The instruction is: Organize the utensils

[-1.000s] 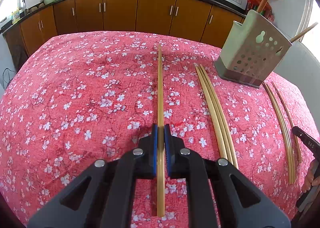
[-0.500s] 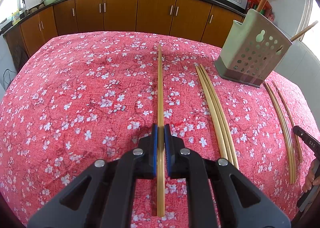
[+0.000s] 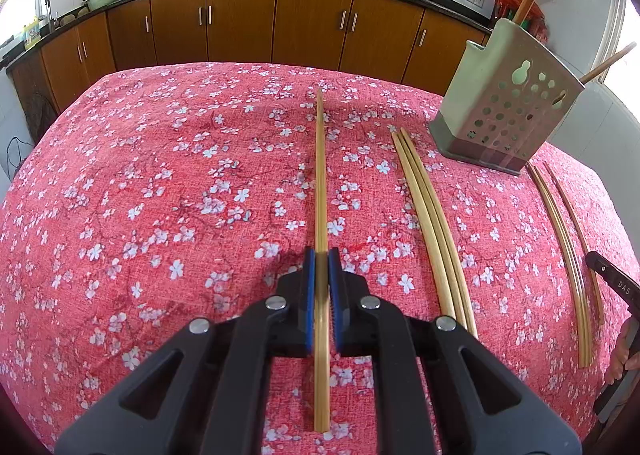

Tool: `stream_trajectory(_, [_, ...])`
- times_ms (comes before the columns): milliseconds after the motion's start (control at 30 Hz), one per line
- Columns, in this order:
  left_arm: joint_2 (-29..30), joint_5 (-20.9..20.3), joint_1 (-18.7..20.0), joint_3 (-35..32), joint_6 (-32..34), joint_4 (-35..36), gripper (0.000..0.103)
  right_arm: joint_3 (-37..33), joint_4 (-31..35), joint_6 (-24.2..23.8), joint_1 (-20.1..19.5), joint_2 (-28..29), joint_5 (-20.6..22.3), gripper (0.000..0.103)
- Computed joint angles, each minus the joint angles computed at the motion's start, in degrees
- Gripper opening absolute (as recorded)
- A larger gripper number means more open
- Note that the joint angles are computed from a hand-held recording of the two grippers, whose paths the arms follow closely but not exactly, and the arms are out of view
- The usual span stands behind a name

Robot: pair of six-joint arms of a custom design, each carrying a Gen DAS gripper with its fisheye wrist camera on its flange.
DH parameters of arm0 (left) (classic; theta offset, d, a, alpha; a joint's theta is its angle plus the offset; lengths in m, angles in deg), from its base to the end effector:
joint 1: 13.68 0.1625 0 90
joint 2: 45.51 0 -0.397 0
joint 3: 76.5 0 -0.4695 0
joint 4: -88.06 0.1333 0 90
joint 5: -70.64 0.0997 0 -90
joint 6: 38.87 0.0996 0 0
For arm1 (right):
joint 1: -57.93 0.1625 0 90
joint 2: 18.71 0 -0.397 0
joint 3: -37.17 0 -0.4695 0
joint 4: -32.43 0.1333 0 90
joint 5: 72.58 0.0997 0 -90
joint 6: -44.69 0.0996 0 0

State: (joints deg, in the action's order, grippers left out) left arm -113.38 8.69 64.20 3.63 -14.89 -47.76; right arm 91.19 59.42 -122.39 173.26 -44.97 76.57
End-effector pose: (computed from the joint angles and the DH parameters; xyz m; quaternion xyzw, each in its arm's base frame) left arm 0.0207 -0.7613 0.4124 0.2213 0.9048 -0.2546 0.2597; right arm 0.3510 -0.6299 0.0202 -0.0590 -0.8402 0.4029 0.3582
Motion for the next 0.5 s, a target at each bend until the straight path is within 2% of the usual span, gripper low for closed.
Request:
stream_trajectory(167, [-0.2,-0.2,0.0,0.1,0.0,0.2,0.011,-0.4,0.5,0.3,0.1,0.3,0.4,0.008])
stream_trajectory(267, [-1.6,1.4,-0.4,2.1,1.8,-0.7,0.011,-0.9,2.1,0.5,0.9,1.1,1.3,0.008])
stream_trajectory(500, [-4.4,2.2,-0.7,5.6,3.1,-1.5,0.008,2.7,0.8,1.8,1.7,-0.5,0.5,0.008])
